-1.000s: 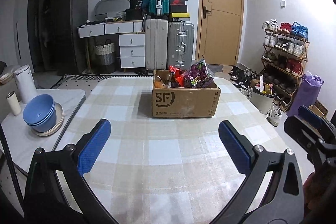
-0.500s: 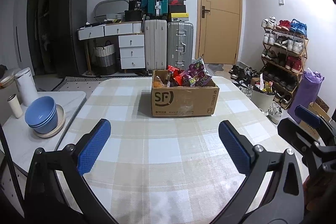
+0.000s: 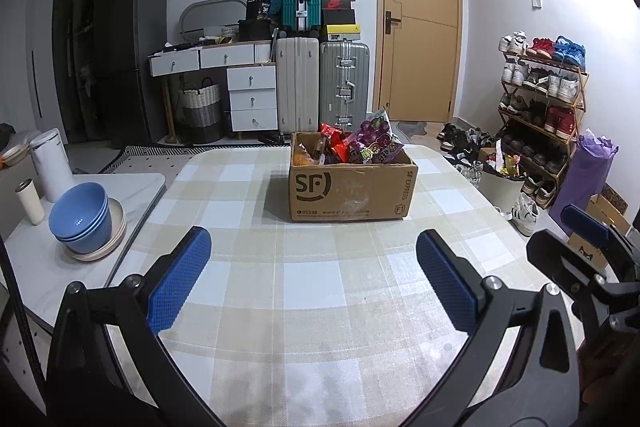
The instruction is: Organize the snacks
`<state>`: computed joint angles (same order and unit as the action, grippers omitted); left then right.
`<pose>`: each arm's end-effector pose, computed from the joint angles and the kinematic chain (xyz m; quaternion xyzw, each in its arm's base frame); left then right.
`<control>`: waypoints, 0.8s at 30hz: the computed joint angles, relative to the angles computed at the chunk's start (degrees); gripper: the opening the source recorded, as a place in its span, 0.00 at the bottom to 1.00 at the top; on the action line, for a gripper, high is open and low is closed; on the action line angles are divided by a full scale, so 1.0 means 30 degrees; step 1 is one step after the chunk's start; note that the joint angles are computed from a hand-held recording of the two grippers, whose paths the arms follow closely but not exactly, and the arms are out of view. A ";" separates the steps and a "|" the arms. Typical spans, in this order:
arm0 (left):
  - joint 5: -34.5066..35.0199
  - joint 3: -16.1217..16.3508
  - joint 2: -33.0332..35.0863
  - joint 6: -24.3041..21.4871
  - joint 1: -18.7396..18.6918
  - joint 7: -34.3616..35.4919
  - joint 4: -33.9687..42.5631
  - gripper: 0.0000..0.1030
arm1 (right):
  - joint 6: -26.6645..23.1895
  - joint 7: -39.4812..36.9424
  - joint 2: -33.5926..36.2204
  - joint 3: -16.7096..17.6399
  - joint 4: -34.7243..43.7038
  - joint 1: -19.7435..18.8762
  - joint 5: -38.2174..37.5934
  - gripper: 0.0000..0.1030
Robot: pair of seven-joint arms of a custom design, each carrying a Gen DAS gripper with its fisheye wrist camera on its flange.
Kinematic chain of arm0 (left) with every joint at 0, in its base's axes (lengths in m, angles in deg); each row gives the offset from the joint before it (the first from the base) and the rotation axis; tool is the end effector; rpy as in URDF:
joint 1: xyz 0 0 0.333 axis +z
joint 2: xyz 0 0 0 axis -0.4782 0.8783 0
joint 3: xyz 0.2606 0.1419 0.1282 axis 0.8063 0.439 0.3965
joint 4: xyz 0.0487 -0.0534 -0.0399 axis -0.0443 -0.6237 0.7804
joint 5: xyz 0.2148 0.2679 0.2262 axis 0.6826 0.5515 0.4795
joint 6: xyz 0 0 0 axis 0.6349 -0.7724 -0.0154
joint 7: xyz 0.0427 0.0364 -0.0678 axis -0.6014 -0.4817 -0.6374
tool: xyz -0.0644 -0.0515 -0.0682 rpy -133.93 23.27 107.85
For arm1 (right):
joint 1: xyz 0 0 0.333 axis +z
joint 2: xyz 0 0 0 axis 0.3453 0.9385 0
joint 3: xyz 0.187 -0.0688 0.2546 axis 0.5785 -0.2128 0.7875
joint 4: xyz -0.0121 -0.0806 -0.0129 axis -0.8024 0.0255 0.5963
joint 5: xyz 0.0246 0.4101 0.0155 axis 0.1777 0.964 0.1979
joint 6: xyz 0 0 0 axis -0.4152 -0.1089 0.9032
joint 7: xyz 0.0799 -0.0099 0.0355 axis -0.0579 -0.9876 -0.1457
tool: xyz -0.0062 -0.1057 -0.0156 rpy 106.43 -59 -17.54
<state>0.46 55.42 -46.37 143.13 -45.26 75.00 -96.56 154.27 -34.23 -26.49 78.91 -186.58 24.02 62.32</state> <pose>0.6829 -0.2664 0.5519 -0.6326 0.5648 -0.3553 0.3932 0.6718 0.0333 0.5157 -0.6496 0.4928 -0.2539 0.5203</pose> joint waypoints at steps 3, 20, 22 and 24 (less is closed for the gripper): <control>-0.0080 -0.0021 -0.0023 -0.0007 0.0018 0.0074 -0.0045 1.00 | 0.0114 -0.0573 -0.0026 0.0006 0.0000 -0.0043 0.0796 0.99; -0.0413 -0.0081 -0.0200 0.0260 0.0206 0.0328 -0.0415 1.00 | -0.0057 -0.0199 0.0138 -0.0015 0.0017 -0.0046 0.0477 0.99; -0.0257 -0.0018 -0.0200 0.0239 0.0174 0.0186 -0.0427 1.00 | -0.0057 -0.0203 0.0144 -0.0006 -0.0001 -0.0052 0.0489 0.99; -0.0288 -0.0027 -0.0150 -0.0035 0.0145 0.0071 -0.0343 1.00 | -0.0158 -0.0217 0.0080 -0.0002 -0.0112 -0.0065 0.0511 0.99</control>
<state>-0.41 55.33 -46.82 143.03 -44.82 75.22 -97.59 153.79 -34.89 -26.25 78.90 -186.91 23.83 63.85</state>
